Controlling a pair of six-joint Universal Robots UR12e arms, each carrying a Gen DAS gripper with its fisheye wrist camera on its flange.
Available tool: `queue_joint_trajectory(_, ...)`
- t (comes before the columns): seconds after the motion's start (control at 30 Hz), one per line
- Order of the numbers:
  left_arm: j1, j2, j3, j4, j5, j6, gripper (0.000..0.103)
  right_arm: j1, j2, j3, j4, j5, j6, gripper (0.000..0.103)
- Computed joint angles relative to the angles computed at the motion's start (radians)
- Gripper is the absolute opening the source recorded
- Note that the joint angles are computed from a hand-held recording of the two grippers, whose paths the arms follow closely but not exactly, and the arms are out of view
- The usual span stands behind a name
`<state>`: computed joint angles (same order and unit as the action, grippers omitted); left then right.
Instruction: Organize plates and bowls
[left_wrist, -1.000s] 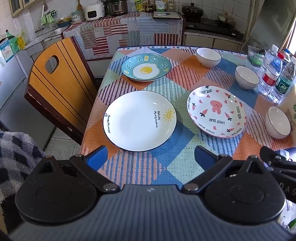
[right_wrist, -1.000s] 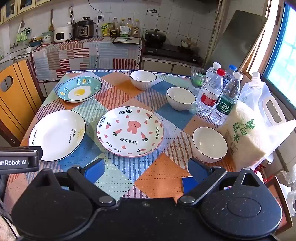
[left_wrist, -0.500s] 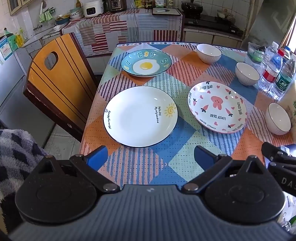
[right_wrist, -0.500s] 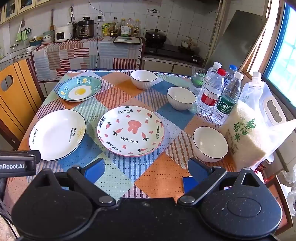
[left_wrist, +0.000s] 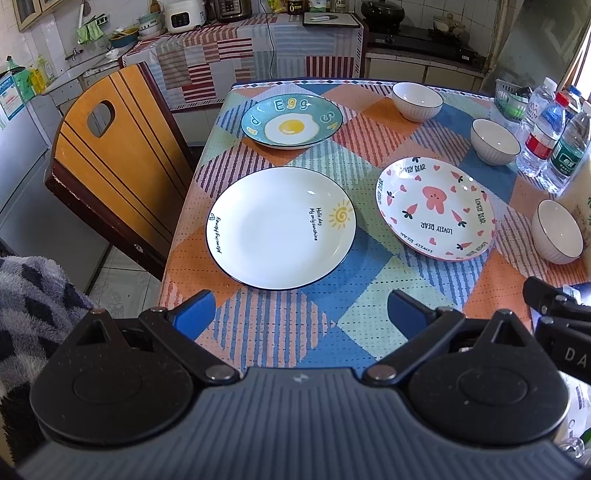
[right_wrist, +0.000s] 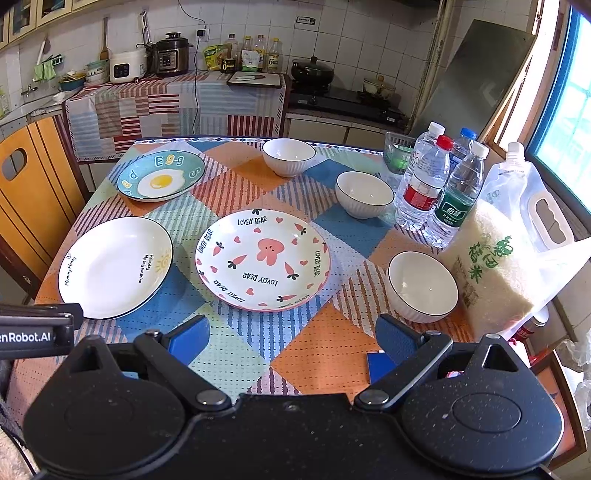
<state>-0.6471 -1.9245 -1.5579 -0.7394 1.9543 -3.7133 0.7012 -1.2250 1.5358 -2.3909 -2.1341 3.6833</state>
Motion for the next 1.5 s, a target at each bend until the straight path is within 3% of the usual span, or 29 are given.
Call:
queue_joint_trajectory(0.7, -0.014, 0.000, -0.019, 0.073, 0.035, 0.042, 0.100, 0.010, -0.007, 0.016, -0.037, -0.057, -0.021, 0.099)
queue_joint_trajectory(1.5, -0.012, 0.001, -0.016, 0.059, 0.027, 0.042, 0.100, 0.008, -0.012, 0.020, -0.020, -0.078, -0.005, 0.099)
